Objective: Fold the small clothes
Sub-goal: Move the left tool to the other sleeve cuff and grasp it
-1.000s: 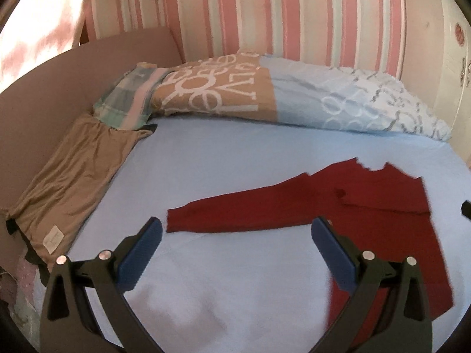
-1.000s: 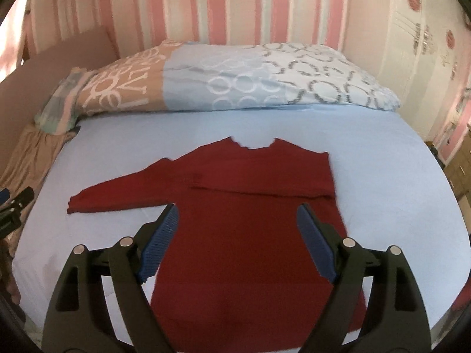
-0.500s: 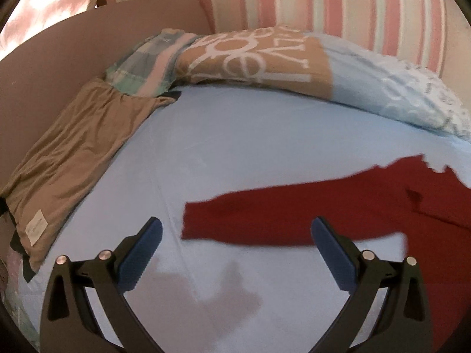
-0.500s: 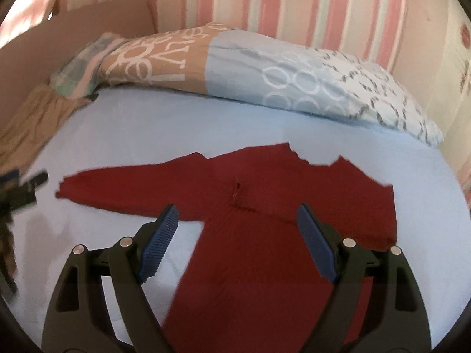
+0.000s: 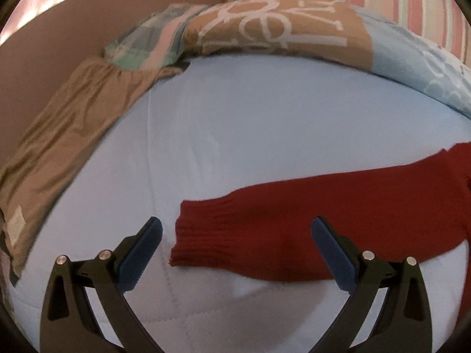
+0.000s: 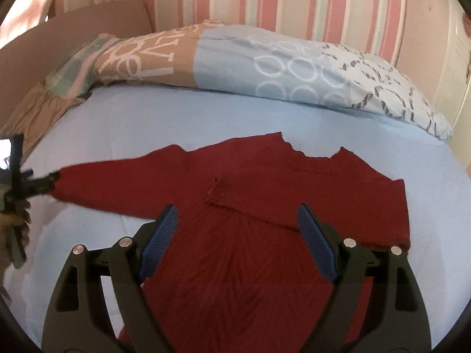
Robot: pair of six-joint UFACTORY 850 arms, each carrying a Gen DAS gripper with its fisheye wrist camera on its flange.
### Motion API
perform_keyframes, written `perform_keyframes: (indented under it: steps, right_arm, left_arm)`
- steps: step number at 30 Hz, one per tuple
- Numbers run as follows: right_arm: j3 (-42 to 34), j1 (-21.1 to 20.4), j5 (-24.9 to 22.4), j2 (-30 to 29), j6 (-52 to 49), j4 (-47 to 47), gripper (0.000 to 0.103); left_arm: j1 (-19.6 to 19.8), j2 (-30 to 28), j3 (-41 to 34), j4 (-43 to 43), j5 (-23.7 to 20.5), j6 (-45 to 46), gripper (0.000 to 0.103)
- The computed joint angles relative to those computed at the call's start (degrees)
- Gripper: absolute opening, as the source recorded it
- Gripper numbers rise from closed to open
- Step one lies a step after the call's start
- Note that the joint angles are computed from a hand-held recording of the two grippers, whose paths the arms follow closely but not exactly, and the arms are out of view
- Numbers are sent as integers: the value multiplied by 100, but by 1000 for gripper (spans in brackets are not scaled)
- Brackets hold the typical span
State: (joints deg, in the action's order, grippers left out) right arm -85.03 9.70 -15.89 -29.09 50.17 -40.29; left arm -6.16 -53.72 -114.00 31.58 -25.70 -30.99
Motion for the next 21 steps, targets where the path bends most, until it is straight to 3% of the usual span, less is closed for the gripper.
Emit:
perform_keyframes:
  steps: [3, 10, 15, 18, 20, 21]
  right_arm:
    - [-8, 49, -54, -4, 379, -506, 90]
    - [31, -58, 44, 26, 228, -101, 90]
    - [43, -89, 58, 23, 86, 112, 90]
    - [62, -115, 87, 33, 30, 198, 90]
    - [86, -138, 110, 44, 89, 212, 90]
    - [87, -159, 144, 45, -21, 366, 91]
  left_arm:
    - [120, -128, -184, -535, 12, 263, 101]
    - [247, -381, -422, -1059, -170, 681, 101]
    - [294, -480, -464, -1660, -147, 1124, 92]
    - [291, -516, -539, -1843, -165, 1188, 79]
    - [282, -515, -579, -2240, -136, 1528, 58]
    - [264, -509, -577, -2251, -135, 1569, 52]
